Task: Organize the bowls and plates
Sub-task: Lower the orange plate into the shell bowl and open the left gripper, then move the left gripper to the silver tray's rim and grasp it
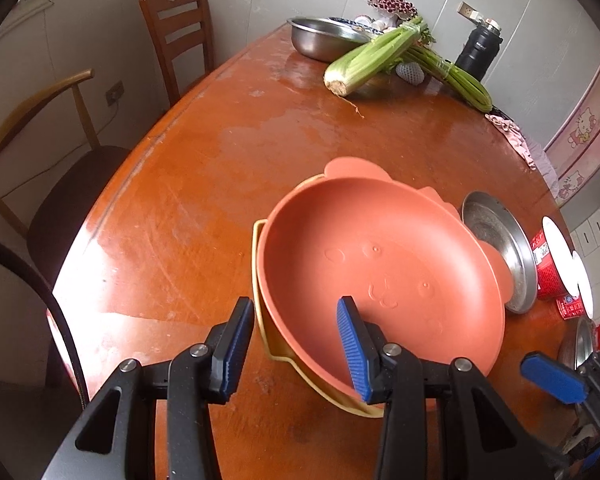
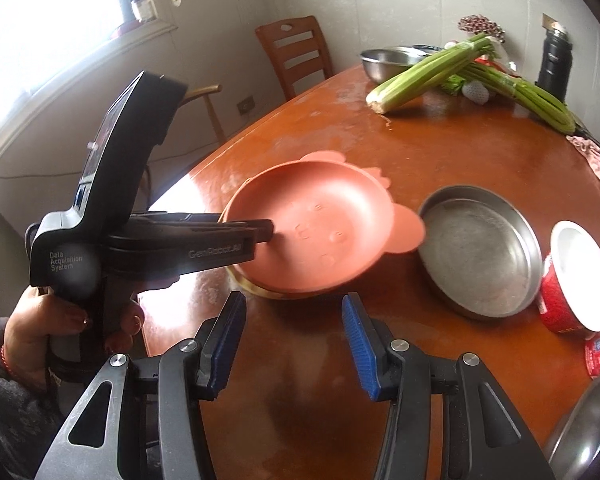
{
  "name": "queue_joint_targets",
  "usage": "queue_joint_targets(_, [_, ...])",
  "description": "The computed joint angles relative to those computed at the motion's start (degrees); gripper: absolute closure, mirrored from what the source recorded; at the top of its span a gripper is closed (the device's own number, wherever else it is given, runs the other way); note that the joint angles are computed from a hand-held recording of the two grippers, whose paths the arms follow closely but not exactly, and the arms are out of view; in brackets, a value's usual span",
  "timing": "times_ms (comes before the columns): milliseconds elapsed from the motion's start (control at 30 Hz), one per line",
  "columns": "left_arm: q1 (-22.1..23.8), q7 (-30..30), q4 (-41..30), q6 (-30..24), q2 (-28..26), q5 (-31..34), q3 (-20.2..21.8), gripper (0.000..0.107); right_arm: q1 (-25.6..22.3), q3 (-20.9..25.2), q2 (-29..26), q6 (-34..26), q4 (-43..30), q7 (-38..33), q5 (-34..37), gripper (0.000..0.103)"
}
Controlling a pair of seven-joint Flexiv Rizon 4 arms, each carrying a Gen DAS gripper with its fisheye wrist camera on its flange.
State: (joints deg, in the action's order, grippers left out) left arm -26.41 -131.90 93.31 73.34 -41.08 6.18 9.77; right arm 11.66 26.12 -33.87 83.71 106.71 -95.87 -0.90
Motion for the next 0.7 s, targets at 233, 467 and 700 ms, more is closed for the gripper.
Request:
queue_joint_targets(233, [-3.30,-3.42,-1.15,-0.76,2.06,4.06,3.31,0.062,-3.52,1.23,0.78,0.59,-0.17,0.20,2.53,0.050])
queue_joint_targets(467, [-4.14,-3.23,-5.77,-3.45,2.14,7.11,2.26,0.056,-7.20,2.74,1.77,1.75,0.08,0.16,5.23,0.051])
queue_joint_targets(700, [-3.75,0.58,-13.95,-8.54,-0.61,8.41,-0.23,0.054,-9.58,2.31,2.80,2.49,0.69,1.82,7.08,0.050])
